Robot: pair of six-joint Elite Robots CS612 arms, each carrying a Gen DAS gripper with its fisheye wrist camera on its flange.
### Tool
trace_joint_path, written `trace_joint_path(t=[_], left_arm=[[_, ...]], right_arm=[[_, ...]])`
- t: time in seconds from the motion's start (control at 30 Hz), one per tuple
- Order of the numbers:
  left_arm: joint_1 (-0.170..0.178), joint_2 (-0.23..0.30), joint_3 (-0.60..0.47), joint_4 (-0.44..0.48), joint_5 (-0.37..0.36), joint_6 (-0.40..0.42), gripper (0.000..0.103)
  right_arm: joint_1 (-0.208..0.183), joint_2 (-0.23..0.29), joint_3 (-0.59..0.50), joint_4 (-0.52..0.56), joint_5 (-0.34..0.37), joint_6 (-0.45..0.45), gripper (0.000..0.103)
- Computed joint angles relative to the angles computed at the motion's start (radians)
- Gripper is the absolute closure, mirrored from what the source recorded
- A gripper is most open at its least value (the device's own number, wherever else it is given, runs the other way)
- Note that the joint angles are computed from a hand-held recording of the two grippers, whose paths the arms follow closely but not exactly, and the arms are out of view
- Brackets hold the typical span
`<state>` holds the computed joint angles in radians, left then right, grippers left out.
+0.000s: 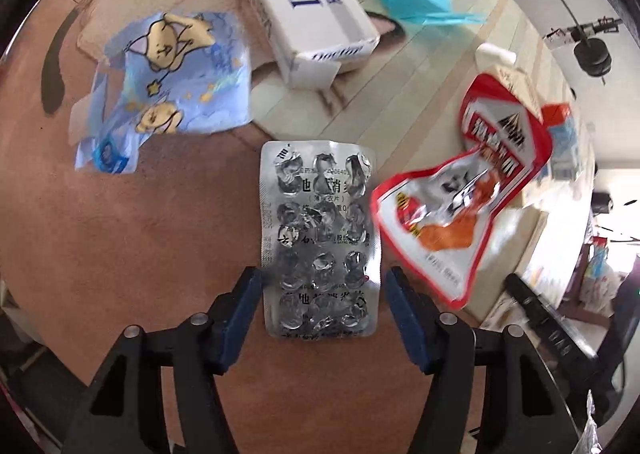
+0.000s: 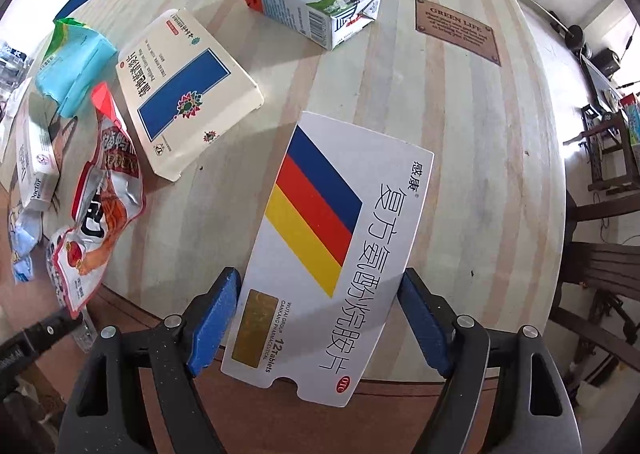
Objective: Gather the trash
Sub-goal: 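Grasp the silver blister pack with the left tool while the right tool grasps the striped medicine box, then lift the blister pack and medicine box and carry them toward the trash bin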
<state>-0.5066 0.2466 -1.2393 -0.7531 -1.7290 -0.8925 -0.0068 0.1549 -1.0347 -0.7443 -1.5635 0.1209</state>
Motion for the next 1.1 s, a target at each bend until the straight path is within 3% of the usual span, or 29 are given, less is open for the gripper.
trace_joint_path(t=[0.3, 0.43, 0.73, 1.03, 1.1], left_arm=[[-0.03, -0.077, 0.169, 0.092, 0.126, 0.078, 0.035], [-0.058, -0.056, 0.125, 0.086, 0.155, 0.114, 0.039], [-0.096, 0.04, -0.125, 0.211, 0.071, 0.096, 0.039], [-0.06, 0.043, -0.131, 0.201, 0.075, 0.03, 0.037], [-0.072, 0.047, -0.141, 0.202, 0.102, 0.044, 0.046]], right_arm=[[0.012, -0.009, 0.023, -0.015, -0.032, -0.006, 0.021], [0.013, -0.011, 0.036, -0.023, -0.026, -0.033, 0.022], [0.008, 0.03, -0.086, 0.09, 0.008, -0.142, 0.022], [0.022, 0.046, -0.111, 0.084, -0.02, -0.135, 0.021], [0.021, 0.05, -0.119, 0.072, -0.021, -0.136, 0.022]])
